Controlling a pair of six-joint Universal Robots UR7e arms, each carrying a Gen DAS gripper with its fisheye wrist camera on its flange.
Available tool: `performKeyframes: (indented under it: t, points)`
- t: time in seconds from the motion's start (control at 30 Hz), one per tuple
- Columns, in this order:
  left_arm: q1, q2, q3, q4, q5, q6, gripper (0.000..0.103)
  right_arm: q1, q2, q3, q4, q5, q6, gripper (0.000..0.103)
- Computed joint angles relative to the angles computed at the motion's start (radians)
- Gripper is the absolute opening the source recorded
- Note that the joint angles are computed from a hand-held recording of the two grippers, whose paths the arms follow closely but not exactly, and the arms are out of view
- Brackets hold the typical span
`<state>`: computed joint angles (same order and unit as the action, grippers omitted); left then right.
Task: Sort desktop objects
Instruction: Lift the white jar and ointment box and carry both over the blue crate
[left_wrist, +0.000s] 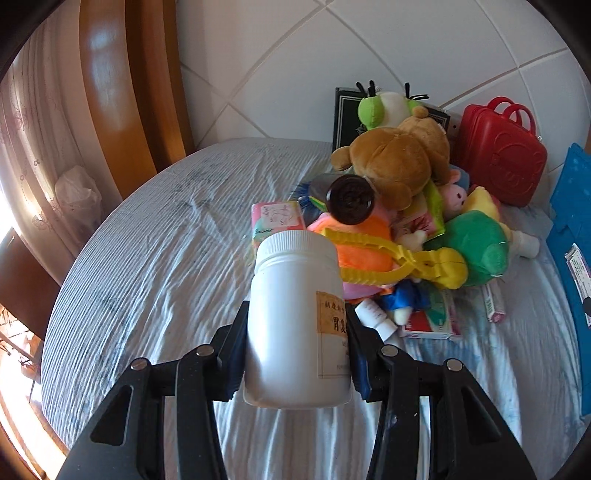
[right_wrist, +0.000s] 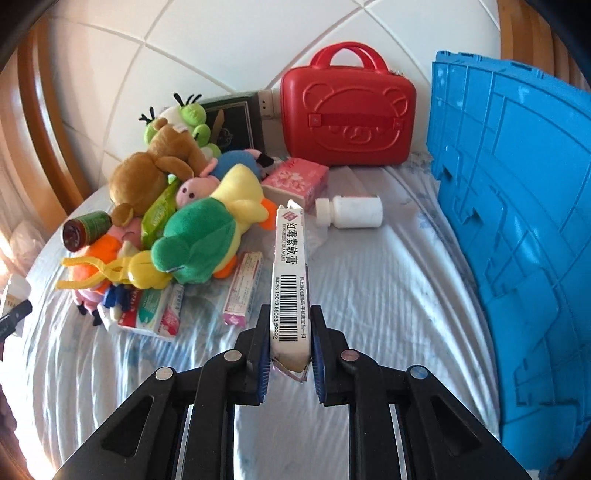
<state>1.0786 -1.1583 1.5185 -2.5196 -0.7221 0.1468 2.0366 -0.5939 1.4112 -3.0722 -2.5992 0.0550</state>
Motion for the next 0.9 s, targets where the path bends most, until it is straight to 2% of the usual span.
performKeyframes:
  t: [0.4, 0.9]
  points:
    - [-0.164, 0.0, 0.021, -0.025, -0.057, 0.022, 0.045, 0.11, -0.089, 0.056, -0.155, -0.048, -0.143, 0.019]
    - [-0.328, 0.038, 0.028, -0.058, -0.134, 0.027, 0.045, 0.2, -0.213, 0.138, -0.429, -0.164, -0.391, 0.019]
